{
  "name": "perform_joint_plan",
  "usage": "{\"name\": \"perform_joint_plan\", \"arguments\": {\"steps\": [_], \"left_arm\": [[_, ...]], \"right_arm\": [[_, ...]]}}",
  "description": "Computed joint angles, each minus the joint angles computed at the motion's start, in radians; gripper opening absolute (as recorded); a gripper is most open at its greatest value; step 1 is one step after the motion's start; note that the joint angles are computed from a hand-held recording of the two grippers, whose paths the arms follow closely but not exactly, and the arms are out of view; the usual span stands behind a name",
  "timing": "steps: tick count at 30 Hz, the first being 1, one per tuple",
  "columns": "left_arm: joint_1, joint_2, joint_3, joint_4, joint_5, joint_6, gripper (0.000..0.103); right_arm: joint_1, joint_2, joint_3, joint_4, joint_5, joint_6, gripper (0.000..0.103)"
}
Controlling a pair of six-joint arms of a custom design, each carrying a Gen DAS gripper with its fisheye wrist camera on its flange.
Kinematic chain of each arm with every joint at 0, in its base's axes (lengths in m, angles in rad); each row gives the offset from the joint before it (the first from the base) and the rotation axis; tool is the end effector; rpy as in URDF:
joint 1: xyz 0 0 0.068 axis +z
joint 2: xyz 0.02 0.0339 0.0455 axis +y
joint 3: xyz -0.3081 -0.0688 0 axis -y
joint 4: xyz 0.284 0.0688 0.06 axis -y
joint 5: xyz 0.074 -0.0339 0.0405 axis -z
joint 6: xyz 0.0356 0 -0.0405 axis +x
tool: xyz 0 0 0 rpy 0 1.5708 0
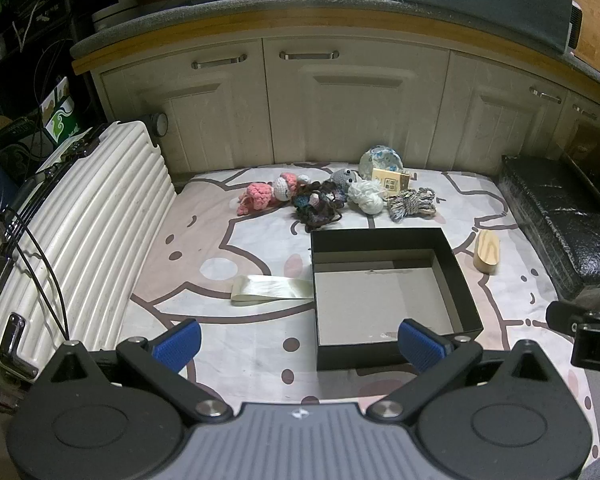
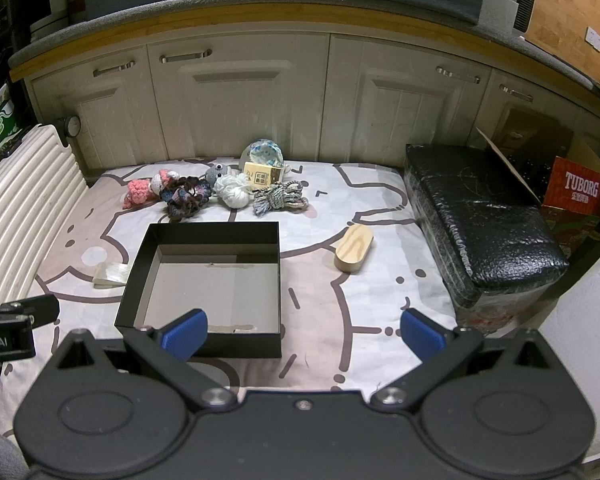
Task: Organize objects
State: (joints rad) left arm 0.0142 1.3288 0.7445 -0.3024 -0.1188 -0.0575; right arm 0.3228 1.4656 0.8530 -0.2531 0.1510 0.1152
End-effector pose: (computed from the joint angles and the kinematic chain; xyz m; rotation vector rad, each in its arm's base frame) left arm 0.2852 0.0083 0.2213 -0.1398 2.4491 0.1269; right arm 0.3102 0.0981 0.2225 -0.1839 2.4163 0.0148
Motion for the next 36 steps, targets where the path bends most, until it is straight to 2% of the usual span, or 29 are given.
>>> {"name": "perform_joint_plan", "arguments": {"steps": [36], "left_arm": [[-0.026,-0.001,0.006,-0.01,-0.015,-0.022,0.103]], "right_arm": [[0.001,0.004,-0.002,0.003,0.001,0.0,0.103]]}}
